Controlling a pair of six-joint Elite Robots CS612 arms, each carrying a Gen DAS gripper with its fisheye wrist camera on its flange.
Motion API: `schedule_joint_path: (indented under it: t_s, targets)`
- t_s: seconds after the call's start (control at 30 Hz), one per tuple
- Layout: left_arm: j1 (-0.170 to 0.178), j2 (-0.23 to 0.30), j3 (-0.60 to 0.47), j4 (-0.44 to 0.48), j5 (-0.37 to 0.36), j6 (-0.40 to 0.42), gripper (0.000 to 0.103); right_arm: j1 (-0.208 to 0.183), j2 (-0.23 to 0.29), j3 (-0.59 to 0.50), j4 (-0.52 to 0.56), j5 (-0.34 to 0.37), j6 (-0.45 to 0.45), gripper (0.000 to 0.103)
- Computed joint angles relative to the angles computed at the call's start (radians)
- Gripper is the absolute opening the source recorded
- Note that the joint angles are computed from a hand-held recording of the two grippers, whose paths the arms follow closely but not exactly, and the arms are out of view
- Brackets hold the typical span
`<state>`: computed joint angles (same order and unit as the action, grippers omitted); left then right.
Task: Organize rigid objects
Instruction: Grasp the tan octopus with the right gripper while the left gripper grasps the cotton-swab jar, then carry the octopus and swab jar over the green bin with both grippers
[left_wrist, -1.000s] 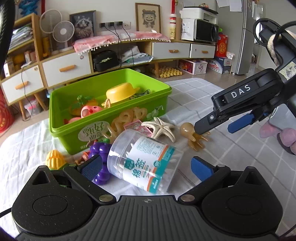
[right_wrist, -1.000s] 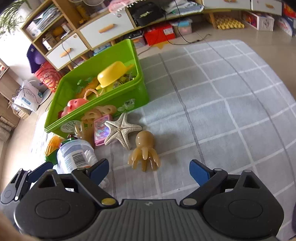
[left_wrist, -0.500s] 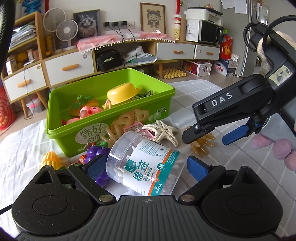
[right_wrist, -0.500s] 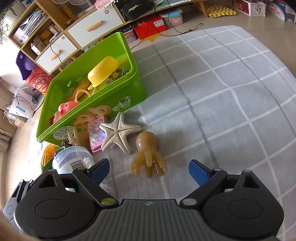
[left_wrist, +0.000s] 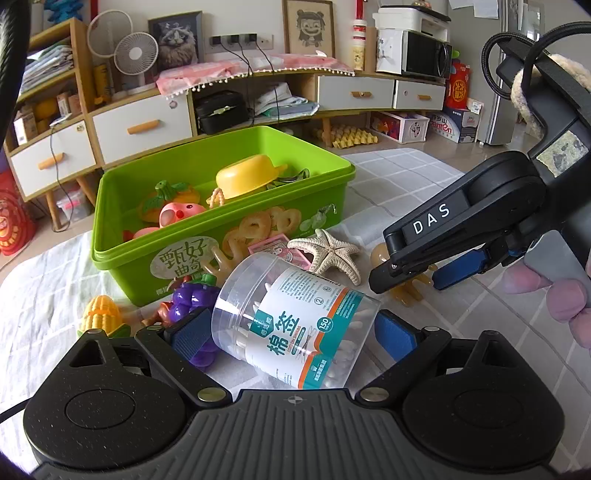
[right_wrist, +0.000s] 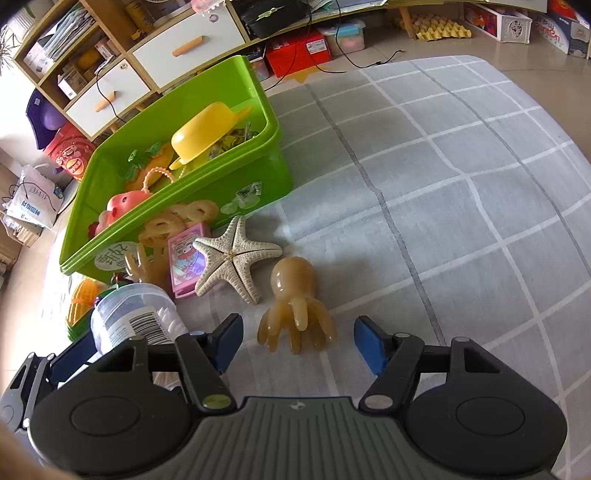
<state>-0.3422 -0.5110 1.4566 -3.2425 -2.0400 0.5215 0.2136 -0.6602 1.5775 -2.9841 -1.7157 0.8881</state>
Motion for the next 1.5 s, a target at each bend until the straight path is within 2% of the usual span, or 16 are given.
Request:
schedule_joint_path:
  t_s: [0.2, 0.37, 0.77, 1.3, 1.5]
  targets:
    - [-0.001, 0.002, -0.003, 0.004, 0.001, -0.006, 0.095, 0.001, 0.002, -0.002, -0.002, -0.009, -0.003, 0.043]
    - [-0.001, -0.003, -0.005, 0.023, 0.002, -0.021, 0.094, -0.002, 0.004, 0.001, -0.027, 0.010, -0.005, 0.028]
    - [0.006, -0.008, -0.018, 0.055, -0.018, -0.091, 0.093, -0.007, 0.000, 0.007, -0.080, 0.043, -0.019, 0.027]
    - [0.020, -0.017, -0.016, 0.025, -0.054, -0.158, 0.093, -0.011, -0.019, 0.036, -0.194, 0.068, 0.012, 0.027]
    - [0.027, -0.018, -0.022, 0.001, -0.054, -0.210, 0.093, -0.006, -0.021, 0.042, -0.229, 0.064, 0.035, 0.027]
